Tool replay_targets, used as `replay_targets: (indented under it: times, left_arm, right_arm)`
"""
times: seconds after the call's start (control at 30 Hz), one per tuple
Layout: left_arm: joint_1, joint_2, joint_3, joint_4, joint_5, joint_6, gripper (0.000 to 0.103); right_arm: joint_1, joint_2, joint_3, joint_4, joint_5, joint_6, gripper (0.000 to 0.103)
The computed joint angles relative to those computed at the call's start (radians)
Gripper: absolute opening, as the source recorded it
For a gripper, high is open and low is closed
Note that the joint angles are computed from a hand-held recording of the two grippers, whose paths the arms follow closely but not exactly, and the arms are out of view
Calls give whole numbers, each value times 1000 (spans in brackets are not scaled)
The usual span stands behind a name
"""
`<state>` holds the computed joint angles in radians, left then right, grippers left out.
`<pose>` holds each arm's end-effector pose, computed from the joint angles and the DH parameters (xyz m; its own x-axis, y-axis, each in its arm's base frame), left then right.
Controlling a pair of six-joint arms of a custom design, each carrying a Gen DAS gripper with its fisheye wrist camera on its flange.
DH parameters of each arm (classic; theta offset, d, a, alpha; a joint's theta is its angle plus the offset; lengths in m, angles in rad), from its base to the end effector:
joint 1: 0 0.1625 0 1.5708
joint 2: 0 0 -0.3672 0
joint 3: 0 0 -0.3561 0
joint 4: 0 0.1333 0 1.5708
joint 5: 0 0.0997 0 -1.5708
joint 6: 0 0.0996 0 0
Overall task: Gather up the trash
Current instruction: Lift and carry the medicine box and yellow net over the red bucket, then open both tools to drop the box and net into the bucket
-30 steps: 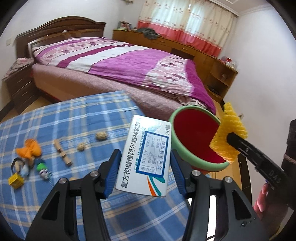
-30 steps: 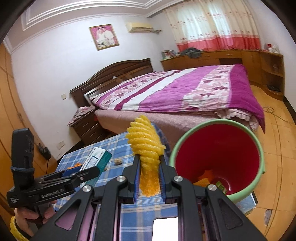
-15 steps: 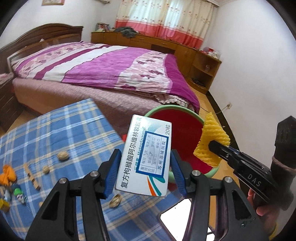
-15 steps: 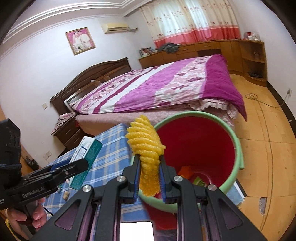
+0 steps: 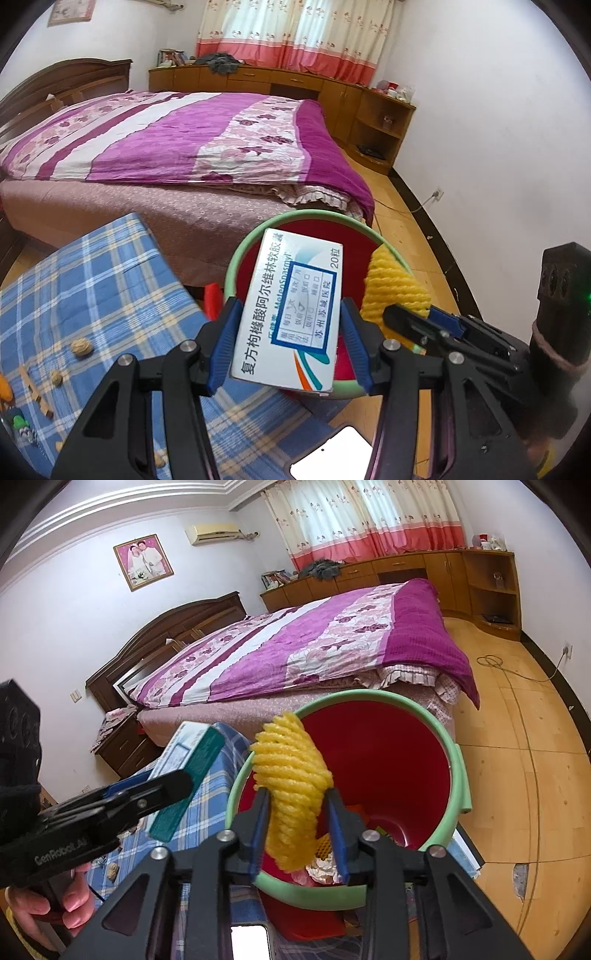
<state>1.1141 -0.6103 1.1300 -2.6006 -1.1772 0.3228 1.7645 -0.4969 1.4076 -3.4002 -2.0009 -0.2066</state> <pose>-0.1733 -0.7415 0.1645 -0.7423 0.4753 -0.4723 0.6541 0.6669 -0.3569 0.2197 -0.6433 0.0806 -0.9114 0.0249 0.4107 -0.3104 0.6137 -0.7260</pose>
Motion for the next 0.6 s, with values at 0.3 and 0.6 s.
replay_targets:
  times: [0.3,0.6]
  left_arm:
    - [0,41,-69,62,-7,1,54]
    - [2,33,-59,45,-17,-13,63]
  right_arm:
    - [-2,-9,24,-35,15,-4,51]
    - [-1,-18,39,-45,22,2,51]
